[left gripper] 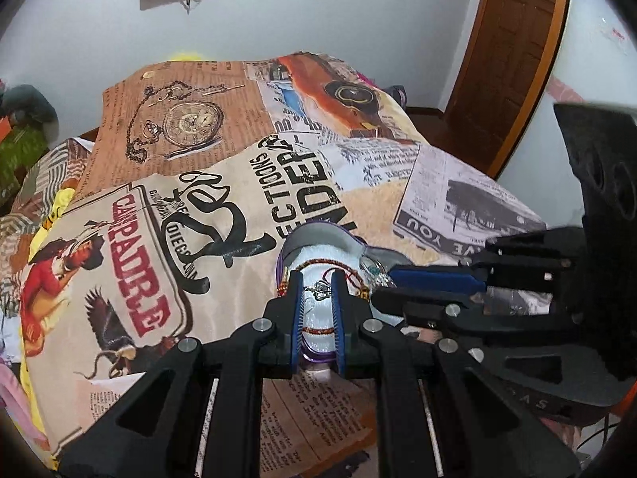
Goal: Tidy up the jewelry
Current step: 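Carry the silver pieces over the purple heart tin and open both grippers, then move both grippers back over the loose gold rings on the bed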
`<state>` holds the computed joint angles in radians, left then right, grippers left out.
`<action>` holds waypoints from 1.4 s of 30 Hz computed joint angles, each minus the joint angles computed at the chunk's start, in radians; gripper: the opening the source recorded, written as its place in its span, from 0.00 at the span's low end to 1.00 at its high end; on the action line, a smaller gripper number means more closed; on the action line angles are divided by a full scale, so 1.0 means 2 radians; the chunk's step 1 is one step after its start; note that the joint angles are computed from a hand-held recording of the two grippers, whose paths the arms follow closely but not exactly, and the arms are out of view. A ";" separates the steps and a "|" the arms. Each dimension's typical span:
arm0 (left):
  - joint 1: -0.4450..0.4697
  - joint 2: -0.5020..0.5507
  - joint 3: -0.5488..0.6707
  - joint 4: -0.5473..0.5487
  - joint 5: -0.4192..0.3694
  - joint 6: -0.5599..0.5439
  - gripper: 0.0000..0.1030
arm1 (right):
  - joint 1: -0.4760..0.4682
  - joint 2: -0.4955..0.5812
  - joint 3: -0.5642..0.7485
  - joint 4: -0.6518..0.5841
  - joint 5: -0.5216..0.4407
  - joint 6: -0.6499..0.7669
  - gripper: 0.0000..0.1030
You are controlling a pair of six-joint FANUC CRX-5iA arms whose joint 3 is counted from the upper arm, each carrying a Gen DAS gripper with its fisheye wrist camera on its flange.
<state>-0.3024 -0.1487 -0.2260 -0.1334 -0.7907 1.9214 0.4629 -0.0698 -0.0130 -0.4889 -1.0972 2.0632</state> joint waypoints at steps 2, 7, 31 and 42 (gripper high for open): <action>-0.004 0.000 0.002 -0.008 -0.003 0.002 0.12 | 0.002 0.001 0.000 0.002 0.002 0.002 0.12; -0.009 -0.006 0.003 -0.018 -0.007 0.004 0.12 | 0.006 0.005 -0.001 0.007 0.004 0.003 0.12; -0.046 -0.054 0.011 -0.091 -0.077 0.090 0.12 | 0.023 -0.020 -0.013 0.035 0.012 -0.029 0.14; -0.096 -0.076 0.014 -0.128 -0.117 0.146 0.34 | 0.020 -0.072 -0.045 0.048 0.029 -0.038 0.43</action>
<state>-0.4941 -0.3016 -0.1986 -0.3904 -1.0256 2.2138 0.5035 -0.2147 -0.1024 -0.3939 -1.0402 1.9873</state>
